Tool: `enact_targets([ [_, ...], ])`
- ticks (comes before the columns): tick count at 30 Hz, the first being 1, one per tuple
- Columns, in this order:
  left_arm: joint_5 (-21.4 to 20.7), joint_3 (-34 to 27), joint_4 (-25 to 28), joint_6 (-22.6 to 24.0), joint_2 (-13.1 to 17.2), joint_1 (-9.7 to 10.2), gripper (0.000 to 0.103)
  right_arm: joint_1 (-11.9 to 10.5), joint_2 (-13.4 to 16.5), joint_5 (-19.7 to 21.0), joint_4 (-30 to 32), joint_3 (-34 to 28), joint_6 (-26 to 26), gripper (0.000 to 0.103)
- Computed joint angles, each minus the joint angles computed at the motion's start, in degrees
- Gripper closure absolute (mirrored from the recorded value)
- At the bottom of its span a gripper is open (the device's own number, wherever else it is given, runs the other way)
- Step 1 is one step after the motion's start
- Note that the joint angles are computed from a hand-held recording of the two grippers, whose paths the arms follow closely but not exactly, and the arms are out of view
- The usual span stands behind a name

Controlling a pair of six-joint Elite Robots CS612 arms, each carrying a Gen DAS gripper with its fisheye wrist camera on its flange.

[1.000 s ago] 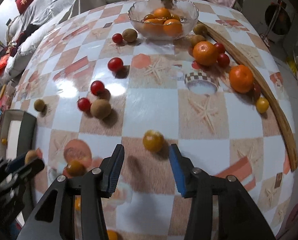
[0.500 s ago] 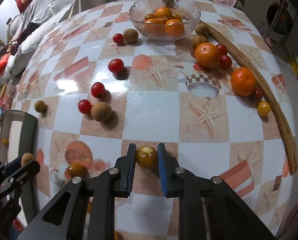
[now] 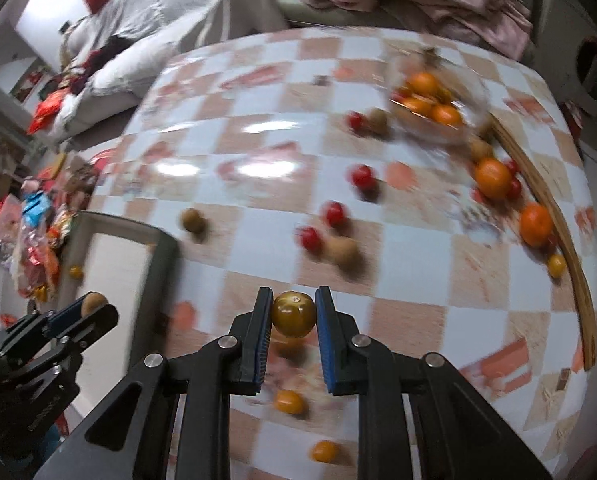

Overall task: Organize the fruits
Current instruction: 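Carry both fruits over the white tray and open both tools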

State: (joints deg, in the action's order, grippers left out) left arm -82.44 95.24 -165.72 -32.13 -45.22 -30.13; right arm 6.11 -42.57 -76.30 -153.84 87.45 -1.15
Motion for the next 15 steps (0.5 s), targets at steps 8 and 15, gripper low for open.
enact_targets([
  [8, 4.0, 4.9, 0.2, -4.9, -2.1, 2.21, 0.077, 4.2, 1.7, 4.0, 3.7, -4.7, -4.8, 0.08],
  [15, 5.2, 6.6, 2.3, -9.1, -1.7, 3.97, 0.077, 7.5, 5.2, 4.9, 8.9, -10.2, -7.7, 0.08],
])
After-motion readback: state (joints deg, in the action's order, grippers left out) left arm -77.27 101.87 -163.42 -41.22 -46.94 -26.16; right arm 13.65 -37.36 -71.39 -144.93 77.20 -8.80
